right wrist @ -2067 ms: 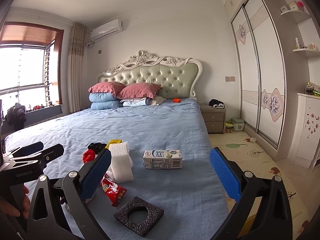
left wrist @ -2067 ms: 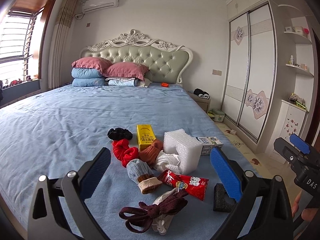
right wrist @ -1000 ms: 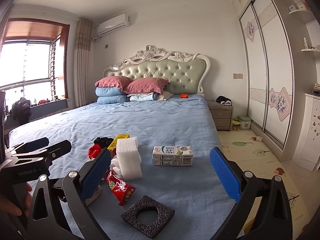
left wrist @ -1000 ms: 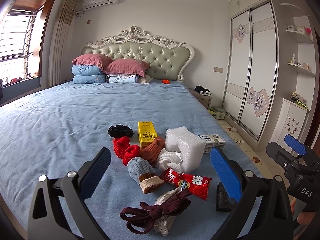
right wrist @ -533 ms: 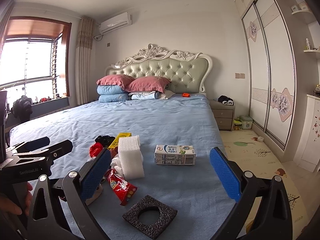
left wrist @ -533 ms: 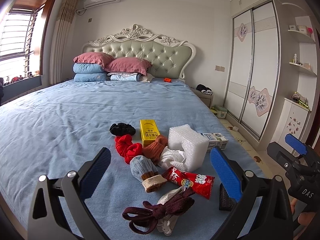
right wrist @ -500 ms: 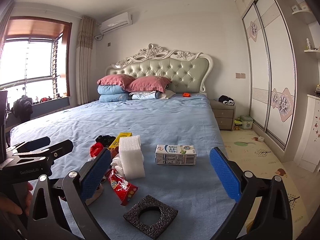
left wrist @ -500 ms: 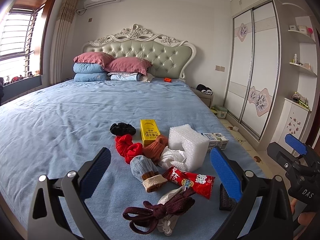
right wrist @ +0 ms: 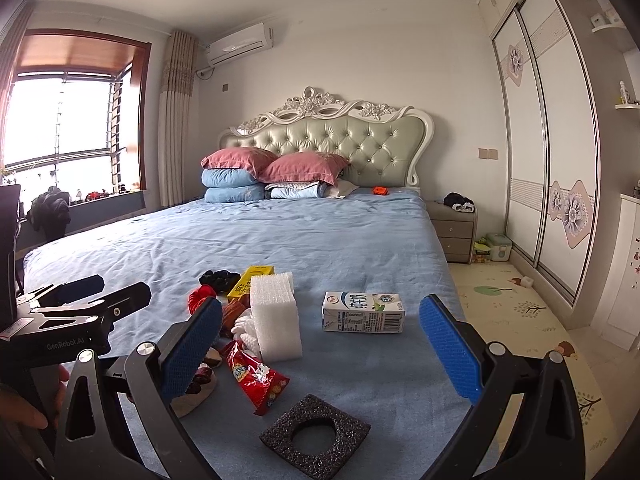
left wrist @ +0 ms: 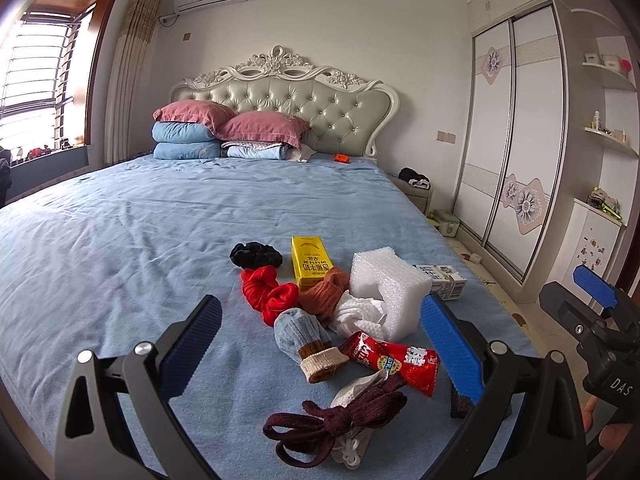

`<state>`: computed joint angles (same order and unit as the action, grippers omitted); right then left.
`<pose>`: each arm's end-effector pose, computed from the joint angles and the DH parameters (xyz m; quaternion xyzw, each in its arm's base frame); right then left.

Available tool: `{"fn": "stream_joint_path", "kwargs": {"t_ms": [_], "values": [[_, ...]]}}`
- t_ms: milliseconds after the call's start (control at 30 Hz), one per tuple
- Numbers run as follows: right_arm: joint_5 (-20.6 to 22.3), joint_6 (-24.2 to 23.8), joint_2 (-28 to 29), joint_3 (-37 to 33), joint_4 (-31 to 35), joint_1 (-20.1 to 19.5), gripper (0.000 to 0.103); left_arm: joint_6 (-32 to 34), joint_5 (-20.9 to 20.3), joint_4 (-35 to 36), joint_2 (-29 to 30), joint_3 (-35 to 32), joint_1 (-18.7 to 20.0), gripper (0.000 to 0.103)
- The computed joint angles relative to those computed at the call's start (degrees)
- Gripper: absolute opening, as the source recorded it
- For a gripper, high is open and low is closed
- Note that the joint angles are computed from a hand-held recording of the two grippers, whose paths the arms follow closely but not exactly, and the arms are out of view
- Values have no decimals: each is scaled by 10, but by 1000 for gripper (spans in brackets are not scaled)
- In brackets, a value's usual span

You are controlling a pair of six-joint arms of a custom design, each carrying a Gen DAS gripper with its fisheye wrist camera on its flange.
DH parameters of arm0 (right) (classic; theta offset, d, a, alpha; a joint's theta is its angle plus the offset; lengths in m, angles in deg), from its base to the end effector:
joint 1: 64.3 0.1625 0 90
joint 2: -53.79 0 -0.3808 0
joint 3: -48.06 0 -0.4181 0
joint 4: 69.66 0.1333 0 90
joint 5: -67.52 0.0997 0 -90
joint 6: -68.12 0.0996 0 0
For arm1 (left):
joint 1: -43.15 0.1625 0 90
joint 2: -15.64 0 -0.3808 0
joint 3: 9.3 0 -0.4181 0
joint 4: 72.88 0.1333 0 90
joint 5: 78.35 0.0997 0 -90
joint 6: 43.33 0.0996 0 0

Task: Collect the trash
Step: 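Move both tools toward the scattered items on the blue bed, then grasp the white foam block with the right tool while the left tool grasps the grey knit sock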

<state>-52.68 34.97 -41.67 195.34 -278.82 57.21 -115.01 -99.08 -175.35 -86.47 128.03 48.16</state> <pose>0.2487 -0.2464 0.2718 0.3077 -0.7562 0.5321 0.2244 -0.3189 -0.2553 0.2226 0.2048 0.7882 -0.5129 0.2716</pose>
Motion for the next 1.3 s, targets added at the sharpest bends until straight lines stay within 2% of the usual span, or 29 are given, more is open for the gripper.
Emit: {"fn": "stream_joint_path", "kwargs": {"t_ms": [167,433,567,733,800,867,1033,1100,1133,1167,1300], "values": [[3,6,10,-6,16,-1,96,8,-6,0,-7,2,6,99],[26,24,18,-29,96,-14,96,85,-24,-63,-31,18,33,99],[44,30,19,-53,178,-24,96,132,-37,-95,-47,28,55,99],[56,46,56,-96,242,-42,95,176,-57,-144,-61,36,87,99],[56,47,75,-117,267,-48,90,196,-63,-164,-57,34,98,99],[52,49,93,-133,283,-53,74,217,-69,-186,-49,33,108,99],[19,41,148,-167,279,-64,73,258,-87,-233,-27,31,129,99],[18,44,160,-178,291,-73,70,271,-95,-246,-14,26,138,99],[24,49,161,-184,302,-79,62,276,-100,-250,-8,23,143,99],[35,54,160,-187,316,-85,46,282,-105,-258,-1,21,148,99],[60,57,153,-194,337,-98,46,302,-131,-283,27,5,171,99]]}}
